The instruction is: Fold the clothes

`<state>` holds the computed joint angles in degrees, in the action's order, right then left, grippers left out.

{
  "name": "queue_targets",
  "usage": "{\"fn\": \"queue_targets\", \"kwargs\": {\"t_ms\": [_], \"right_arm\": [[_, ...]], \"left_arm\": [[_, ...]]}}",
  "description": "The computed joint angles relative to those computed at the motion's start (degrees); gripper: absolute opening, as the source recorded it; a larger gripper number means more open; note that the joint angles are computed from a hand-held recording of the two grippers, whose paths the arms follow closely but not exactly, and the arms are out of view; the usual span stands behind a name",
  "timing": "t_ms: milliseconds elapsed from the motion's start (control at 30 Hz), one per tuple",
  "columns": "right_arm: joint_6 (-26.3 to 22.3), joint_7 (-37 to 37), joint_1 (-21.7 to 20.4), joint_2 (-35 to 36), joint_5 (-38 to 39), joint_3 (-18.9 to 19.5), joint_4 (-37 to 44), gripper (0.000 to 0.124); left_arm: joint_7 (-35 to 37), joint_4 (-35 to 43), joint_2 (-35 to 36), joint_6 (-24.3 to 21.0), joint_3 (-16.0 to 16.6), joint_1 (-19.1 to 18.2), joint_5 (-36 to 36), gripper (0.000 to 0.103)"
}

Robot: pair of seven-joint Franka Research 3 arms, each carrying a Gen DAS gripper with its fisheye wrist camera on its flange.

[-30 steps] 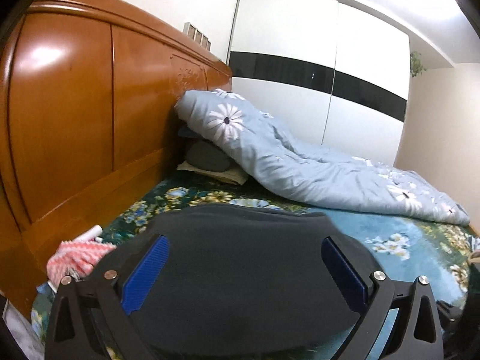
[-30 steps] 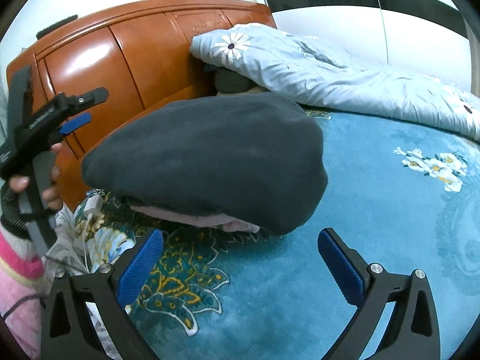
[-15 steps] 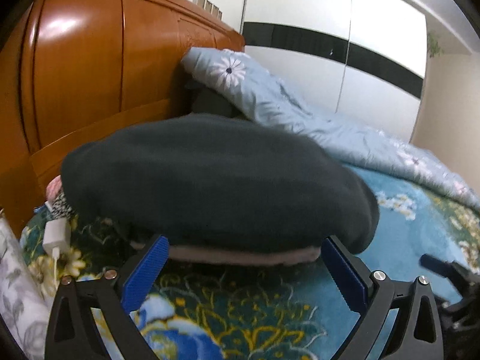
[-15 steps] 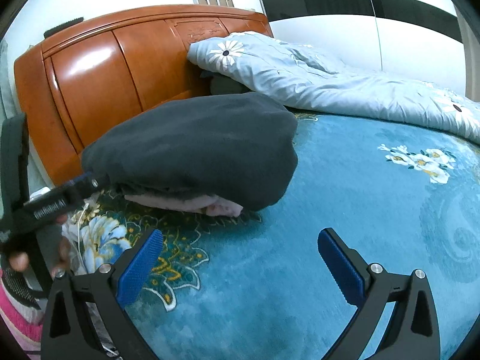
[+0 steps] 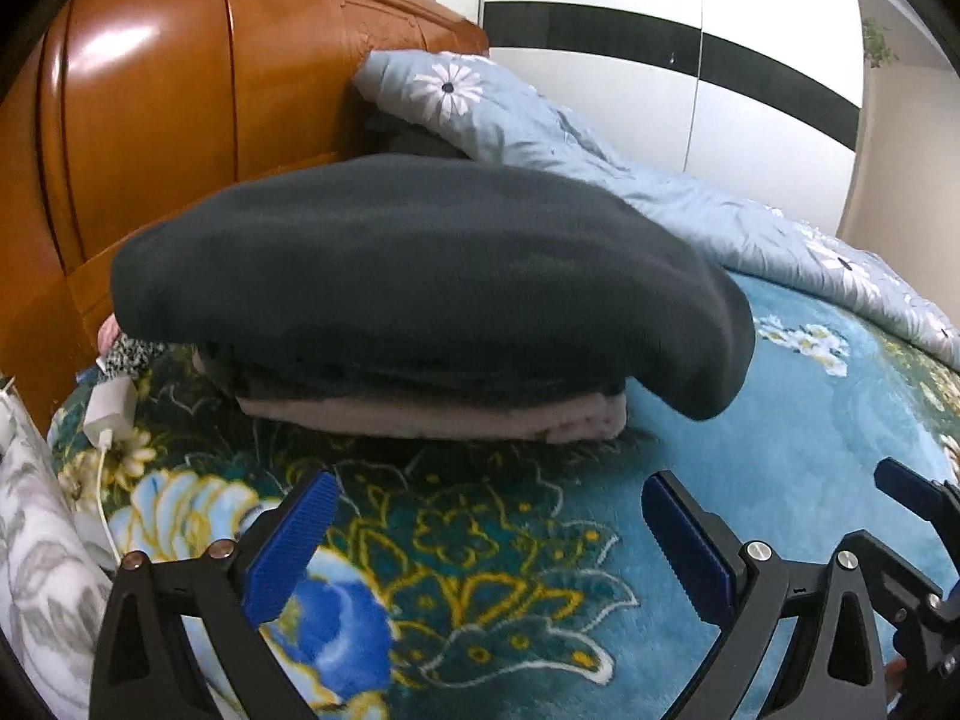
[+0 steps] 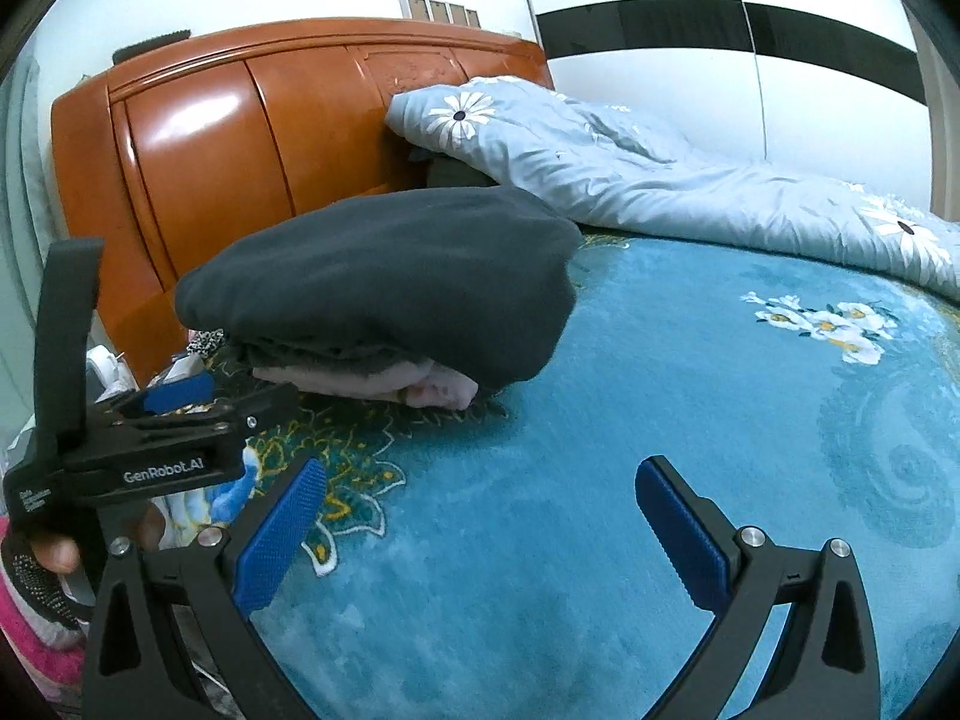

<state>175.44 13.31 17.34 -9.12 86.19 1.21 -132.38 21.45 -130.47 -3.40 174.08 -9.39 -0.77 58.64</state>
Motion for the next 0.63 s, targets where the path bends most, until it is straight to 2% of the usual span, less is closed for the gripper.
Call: {"fn": "queue_targets", "kwargs": {"t_ms": [367, 633], "right_arm": [[-0.94, -1.71, -0.56, 0.36, 2.14, 0.14, -0.74, 0.103], [-0.47, 0.15, -0.16, 0.37, -0.36, 0.67, -1.53, 0.103]], "left_arm": [[6.46, -1.06, 1.0, -1.34, 0.38, -1.51, -8.62, 0.103], [10.29, -1.94, 0.69, -1.39, 0.42, -1.67, -13.37, 0.103]]}}
